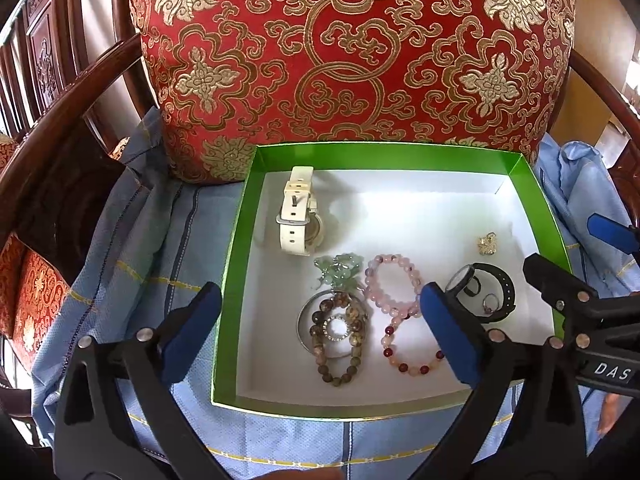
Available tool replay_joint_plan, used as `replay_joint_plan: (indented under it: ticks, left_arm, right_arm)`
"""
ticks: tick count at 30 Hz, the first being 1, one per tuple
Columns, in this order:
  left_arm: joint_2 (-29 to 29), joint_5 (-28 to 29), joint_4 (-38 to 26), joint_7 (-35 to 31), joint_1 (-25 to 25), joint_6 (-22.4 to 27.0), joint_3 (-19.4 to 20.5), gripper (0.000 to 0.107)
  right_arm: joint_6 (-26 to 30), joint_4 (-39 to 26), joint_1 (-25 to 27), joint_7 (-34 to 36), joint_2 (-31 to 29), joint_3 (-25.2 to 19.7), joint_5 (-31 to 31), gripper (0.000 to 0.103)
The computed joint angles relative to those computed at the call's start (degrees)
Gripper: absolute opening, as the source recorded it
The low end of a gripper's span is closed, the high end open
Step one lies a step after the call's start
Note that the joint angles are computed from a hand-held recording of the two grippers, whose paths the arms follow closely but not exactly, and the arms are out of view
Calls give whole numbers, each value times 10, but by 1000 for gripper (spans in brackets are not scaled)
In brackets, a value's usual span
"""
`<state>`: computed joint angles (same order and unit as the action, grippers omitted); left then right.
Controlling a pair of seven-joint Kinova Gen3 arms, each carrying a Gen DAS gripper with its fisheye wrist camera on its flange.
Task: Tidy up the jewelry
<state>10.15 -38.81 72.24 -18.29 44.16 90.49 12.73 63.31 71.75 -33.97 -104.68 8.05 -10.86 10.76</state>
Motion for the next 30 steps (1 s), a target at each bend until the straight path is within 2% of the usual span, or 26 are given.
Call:
replay_joint_plan:
  ticks: [6,30]
  left_arm:
    - [12,-4,-10,-8,6,15,-3,98]
    - [14,9,-13,-17,5,12,-8,98]
  right_arm:
    - [-3,8,-17,-17,-4,-2,43,99]
    - [8,2,-16,-21,-1,-1,40,100]
